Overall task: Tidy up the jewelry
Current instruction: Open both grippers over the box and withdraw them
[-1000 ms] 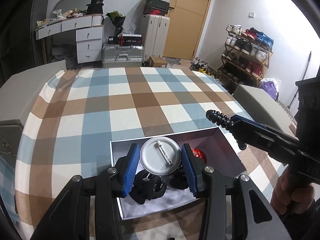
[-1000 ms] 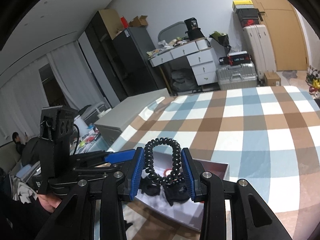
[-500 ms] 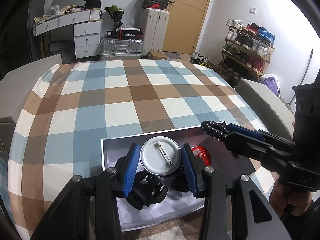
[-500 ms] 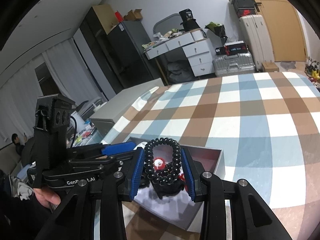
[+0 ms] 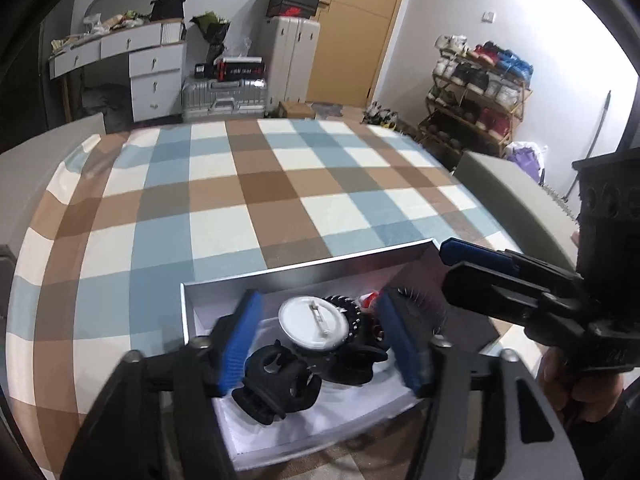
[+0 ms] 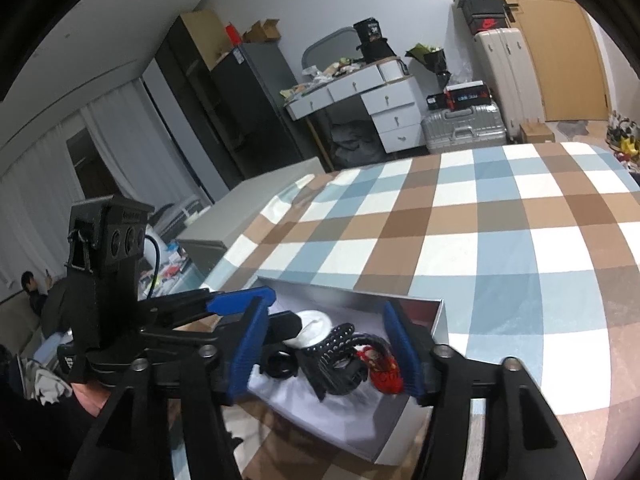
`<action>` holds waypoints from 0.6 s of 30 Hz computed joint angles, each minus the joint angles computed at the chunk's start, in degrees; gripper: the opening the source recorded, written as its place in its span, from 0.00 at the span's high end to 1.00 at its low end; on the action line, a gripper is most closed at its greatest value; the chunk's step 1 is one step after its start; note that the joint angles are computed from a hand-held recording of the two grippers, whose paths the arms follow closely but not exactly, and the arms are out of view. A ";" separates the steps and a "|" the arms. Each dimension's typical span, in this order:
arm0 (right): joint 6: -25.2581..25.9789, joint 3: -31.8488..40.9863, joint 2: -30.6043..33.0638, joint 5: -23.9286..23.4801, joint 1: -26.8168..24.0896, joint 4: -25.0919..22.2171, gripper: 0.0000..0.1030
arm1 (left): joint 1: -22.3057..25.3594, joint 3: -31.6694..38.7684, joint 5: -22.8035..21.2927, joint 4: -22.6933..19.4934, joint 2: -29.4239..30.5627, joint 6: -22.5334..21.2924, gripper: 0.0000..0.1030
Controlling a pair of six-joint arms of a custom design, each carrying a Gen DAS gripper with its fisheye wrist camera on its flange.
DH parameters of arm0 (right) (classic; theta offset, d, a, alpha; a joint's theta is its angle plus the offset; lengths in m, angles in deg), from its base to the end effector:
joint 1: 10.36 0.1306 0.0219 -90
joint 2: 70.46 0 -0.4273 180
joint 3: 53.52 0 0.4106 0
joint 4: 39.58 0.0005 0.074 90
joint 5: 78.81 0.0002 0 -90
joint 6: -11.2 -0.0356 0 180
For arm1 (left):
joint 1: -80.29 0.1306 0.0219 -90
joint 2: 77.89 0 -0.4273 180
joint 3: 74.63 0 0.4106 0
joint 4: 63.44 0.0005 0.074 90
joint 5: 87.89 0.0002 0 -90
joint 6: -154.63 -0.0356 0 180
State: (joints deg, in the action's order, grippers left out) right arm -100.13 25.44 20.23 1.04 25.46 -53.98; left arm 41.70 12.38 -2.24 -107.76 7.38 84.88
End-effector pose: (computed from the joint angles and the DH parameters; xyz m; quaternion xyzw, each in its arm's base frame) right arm 0.4238 0.3130 0.4262 -0.1530 0.8327 0.3179 0.4268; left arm 0.3747 -0.2962 0.4947 0.1307 0.9057 -0.1671 0.3671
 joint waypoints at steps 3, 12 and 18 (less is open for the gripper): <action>0.19 -0.69 -1.19 1.67 0.42 0.26 0.35 | -0.39 -0.49 -2.33 0.45 -0.97 0.26 0.36; -0.18 -2.17 -4.35 5.50 1.91 0.45 0.20 | -2.59 -0.43 -9.02 -1.20 -2.52 0.10 0.31; 0.40 -3.33 -6.58 8.10 3.34 0.11 0.13 | -3.67 -0.90 -14.84 -1.24 -4.12 1.04 0.21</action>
State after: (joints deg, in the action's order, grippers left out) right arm -99.74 22.11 13.65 9.14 28.80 -53.87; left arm 38.03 11.49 -17.08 -108.99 3.26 85.92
